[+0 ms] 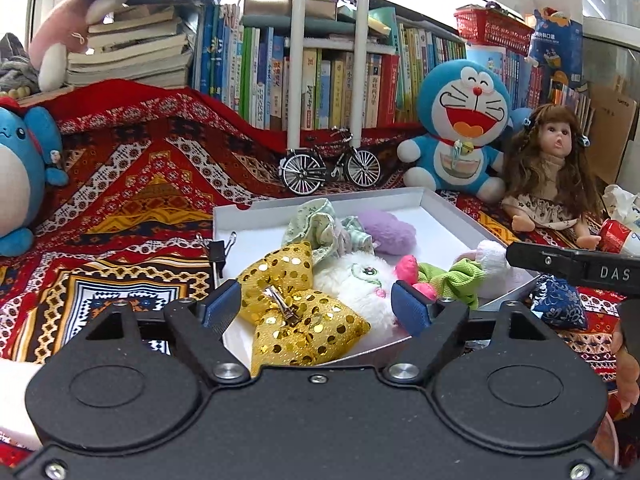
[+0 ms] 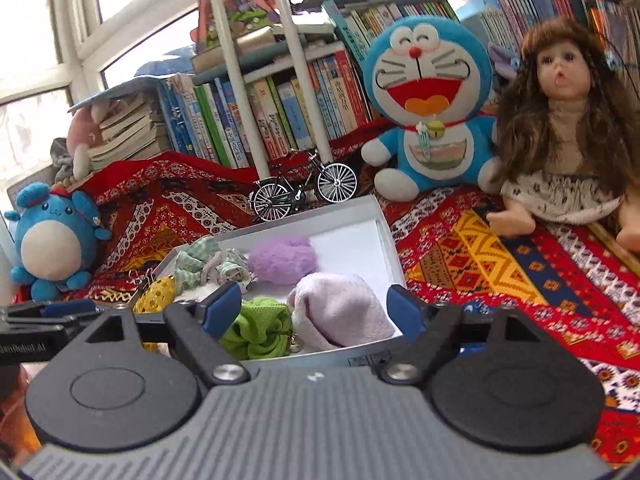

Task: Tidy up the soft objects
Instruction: 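Open both grippers to drop the heart and towel into the box, then move the left gripper to the white folded paper while the right moves to the small wrapped box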

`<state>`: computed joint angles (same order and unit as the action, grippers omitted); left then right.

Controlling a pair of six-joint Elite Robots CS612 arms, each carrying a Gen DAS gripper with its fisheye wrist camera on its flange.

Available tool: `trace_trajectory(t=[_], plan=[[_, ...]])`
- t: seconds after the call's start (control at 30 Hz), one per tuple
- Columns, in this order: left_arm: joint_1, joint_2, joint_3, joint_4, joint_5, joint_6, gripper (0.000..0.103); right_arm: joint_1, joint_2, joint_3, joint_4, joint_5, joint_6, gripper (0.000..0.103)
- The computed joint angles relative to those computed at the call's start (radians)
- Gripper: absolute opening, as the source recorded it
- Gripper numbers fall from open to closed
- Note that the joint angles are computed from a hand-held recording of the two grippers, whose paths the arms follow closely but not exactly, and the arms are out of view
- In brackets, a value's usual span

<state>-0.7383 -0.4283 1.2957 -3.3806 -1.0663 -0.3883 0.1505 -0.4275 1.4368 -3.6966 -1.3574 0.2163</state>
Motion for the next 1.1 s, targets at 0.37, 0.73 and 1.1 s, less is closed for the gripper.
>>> trace_trajectory(t=[0.37,0.73,1.1], plan=[[-0.022,-0.033,0.102,-0.078,0.036,-0.032,0.083,0.007,-0.019,0.072,-0.067,-0.029,-0.125,0.092],[-0.032,-0.054,0.169,-0.102,0.049,-0.115,0.079,0.027,-0.033,0.122,-0.026,-0.104,-0.217,0.082],[-0.036,-0.068,0.207,-0.113,0.058,-0.173,0.06,0.035,-0.036,0.148,-0.025,-0.081,-0.257,0.072]])
